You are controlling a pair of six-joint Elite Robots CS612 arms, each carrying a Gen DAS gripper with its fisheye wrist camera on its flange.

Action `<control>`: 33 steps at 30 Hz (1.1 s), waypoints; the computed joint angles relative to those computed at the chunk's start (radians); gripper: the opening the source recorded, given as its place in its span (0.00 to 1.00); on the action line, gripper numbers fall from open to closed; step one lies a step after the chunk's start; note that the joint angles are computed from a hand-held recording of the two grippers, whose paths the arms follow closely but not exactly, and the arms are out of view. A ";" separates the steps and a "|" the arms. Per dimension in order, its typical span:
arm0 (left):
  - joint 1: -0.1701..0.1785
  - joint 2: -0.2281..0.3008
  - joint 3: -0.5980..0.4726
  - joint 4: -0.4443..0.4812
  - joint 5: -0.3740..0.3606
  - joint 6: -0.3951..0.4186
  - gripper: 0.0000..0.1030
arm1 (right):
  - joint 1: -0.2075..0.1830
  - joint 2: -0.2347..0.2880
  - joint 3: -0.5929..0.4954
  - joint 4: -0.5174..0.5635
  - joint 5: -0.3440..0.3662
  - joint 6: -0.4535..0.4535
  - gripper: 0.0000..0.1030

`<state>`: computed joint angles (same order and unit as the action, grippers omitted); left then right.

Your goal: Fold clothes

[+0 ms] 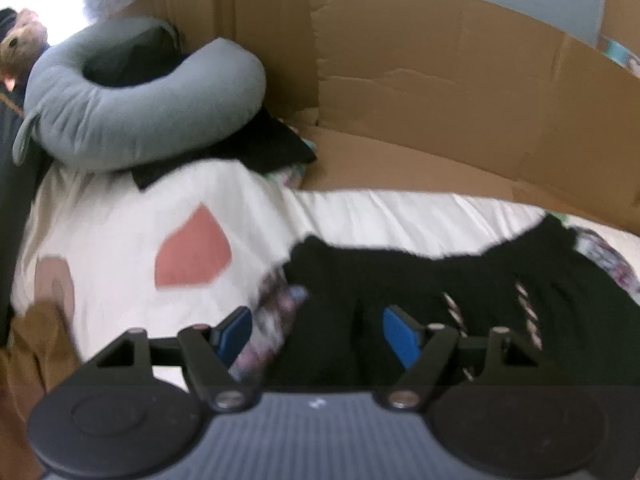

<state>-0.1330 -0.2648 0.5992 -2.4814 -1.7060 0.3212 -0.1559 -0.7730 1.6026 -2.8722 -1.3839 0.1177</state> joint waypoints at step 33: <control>0.029 -0.446 0.837 -0.128 -0.256 0.091 0.70 | 0.023 -0.068 0.116 -0.086 -0.094 0.065 0.20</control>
